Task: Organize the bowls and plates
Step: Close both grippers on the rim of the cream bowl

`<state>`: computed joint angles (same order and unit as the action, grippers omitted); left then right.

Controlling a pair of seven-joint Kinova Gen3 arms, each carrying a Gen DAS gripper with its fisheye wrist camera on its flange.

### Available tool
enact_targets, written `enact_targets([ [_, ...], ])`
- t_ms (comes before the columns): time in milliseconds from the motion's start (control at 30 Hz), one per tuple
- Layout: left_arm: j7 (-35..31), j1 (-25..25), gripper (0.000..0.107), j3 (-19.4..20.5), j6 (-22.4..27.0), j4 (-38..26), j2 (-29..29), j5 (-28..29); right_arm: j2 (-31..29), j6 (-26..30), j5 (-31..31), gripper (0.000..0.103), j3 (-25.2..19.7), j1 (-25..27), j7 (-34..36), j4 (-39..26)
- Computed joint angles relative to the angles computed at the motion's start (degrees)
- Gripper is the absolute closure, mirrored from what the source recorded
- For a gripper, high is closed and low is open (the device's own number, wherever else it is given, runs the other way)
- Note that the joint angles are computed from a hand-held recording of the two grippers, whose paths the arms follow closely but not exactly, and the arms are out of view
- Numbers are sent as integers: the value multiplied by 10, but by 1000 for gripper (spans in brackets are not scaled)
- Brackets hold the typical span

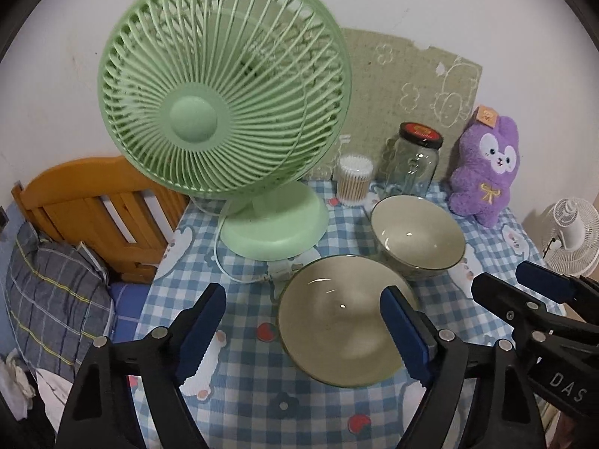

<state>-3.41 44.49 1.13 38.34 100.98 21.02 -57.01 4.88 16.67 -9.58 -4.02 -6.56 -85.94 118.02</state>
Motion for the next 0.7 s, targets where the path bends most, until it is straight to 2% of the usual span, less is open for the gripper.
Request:
enact_targets([
  [133, -53, -25, 26, 9, -8, -16, 17, 39, 37, 13, 41, 53, 8, -20, -39, -22],
  [233, -97, -32, 34, 7, 11, -40, 37, 81, 64, 31, 70, 53, 20, -39, -77, -42],
  [333, -131, -47, 41, 2, -7, -42, 43, 119, 85, 38, 90, 53, 23, -50, -103, -53],
  [467, -178, -56, 57, -7, -25, -44, 54, 159, 112, 54, 90, 54, 15, -48, -115, -71],
  [633, -195, -48, 68, -34, -61, -35, 58, 181, 134, 61, 100, 71, 12, -58, -125, -86],
  [700, -208, -51, 74, -34, -68, -36, 60, 194, 138, 63, 104, 75, 14, -63, -130, -89],
])
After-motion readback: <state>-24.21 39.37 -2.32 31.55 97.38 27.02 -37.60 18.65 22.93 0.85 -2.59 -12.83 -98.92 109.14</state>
